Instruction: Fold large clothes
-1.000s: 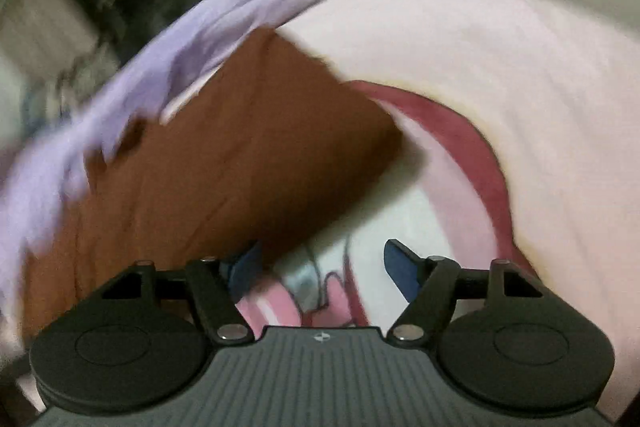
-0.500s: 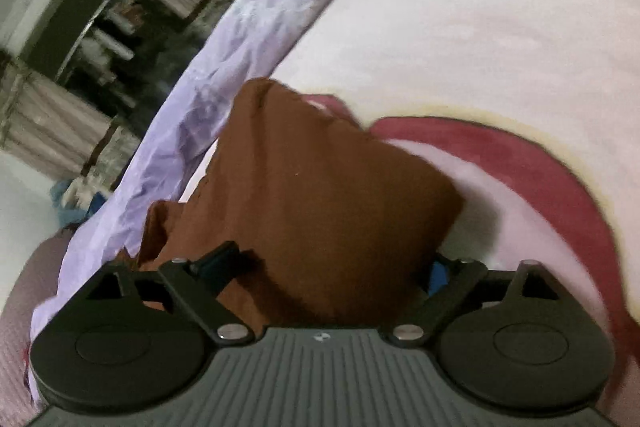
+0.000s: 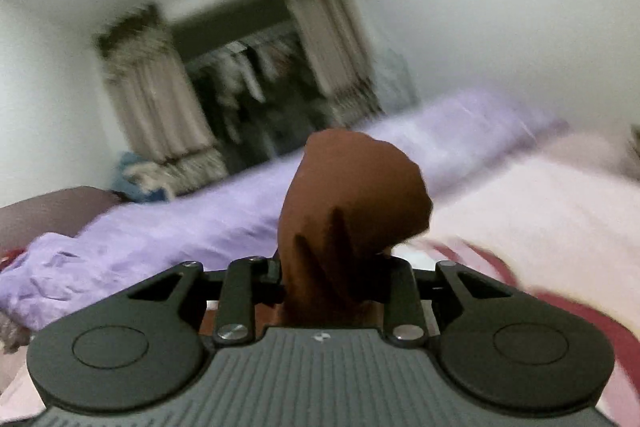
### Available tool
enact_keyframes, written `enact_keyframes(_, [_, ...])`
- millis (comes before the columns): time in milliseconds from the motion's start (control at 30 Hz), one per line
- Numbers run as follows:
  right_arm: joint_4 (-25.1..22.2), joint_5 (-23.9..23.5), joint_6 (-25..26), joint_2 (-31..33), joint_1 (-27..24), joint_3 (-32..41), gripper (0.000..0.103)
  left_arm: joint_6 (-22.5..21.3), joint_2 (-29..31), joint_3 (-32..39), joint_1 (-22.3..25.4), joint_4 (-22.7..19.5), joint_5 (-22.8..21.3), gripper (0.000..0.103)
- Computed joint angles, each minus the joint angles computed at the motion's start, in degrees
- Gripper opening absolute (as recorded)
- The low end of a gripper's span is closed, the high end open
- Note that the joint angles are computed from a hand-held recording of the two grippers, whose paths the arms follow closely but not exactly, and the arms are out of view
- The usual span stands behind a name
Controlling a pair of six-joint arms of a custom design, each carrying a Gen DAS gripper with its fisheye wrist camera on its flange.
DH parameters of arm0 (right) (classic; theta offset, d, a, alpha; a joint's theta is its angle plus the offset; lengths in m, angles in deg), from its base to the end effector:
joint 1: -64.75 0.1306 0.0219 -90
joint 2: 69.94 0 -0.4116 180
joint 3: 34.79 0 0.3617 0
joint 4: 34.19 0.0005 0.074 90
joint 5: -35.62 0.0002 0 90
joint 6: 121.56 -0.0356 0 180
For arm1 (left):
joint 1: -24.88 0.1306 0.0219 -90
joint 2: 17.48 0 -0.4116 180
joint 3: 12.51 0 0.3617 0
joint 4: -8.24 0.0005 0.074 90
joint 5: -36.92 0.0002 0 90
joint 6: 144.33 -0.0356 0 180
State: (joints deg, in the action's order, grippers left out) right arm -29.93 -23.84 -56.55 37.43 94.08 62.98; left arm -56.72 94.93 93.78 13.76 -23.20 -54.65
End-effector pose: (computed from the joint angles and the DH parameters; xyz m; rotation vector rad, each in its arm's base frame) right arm 0.5371 0.2804 0.4532 0.3390 1.6234 0.2783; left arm 0.6136 -0.1201 0.4056 0.2470 2.2128 -0.0530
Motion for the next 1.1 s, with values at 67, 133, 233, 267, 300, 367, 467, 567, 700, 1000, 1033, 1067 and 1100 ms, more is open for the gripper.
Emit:
enact_keyframes(67, [-0.28,0.92,4.75,3.07,2.50,6.28,0.030,0.52,-0.59,-0.86,1.38,1.27,-0.31,0.103])
enact_keyframes(133, [-1.28,0.52,8.46,6.59,4.56,12.72,0.029,1.21,-1.00,-1.71,2.84,2.40,-1.47,0.103])
enact_keyframes(233, [-6.02,3.99,15.07,13.97,7.84,24.88,0.029,2.53,-1.08,-2.12,5.24,2.52,-1.90,0.103])
enact_keyframes(267, [-8.12,5.43,16.45,16.21,8.77,28.35,0.029,3.24,-1.06,-2.16,5.88,2.52,-1.93,0.103])
enact_keyframes(300, [-10.08,6.77,17.55,18.34,9.68,31.54,0.029,3.71,-1.01,-2.10,6.44,2.48,-1.84,0.103])
enact_keyframes(367, [-12.70,7.72,17.72,21.03,11.23,34.80,0.028,4.06,-0.96,-2.21,7.49,2.92,-1.99,0.103])
enact_keyframes(467, [-14.76,6.55,17.81,23.32,12.91,37.22,0.027,5.15,-0.79,-2.06,8.82,3.10,-2.82,0.103])
enact_keyframes(567, [-14.80,4.95,18.74,24.00,14.54,38.03,0.026,6.52,-0.50,-1.82,9.90,2.73,-2.64,0.103])
enact_keyframes(700, [-17.12,1.22,16.85,24.87,15.65,40.68,0.026,7.86,-0.33,-1.80,10.71,2.19,-2.43,0.103])
enact_keyframes(1000, [-35.61,-6.72,5.66,31.75,13.60,50.84,0.026,5.39,1.12,-1.65,9.14,1.94,-7.45,0.103])
enact_keyframes(1033, [-34.94,-6.02,6.67,31.35,13.81,50.31,0.027,5.57,0.95,-1.83,9.18,2.10,-7.46,0.103])
enact_keyframes(1067, [-34.94,-5.70,7.17,31.12,13.96,50.25,0.030,5.70,0.81,-1.83,9.15,2.02,-7.48,0.103])
enact_keyframes(1100, [-34.81,-6.15,7.78,30.72,14.02,49.94,0.038,6.10,0.70,-1.66,9.12,1.57,-7.54,0.103])
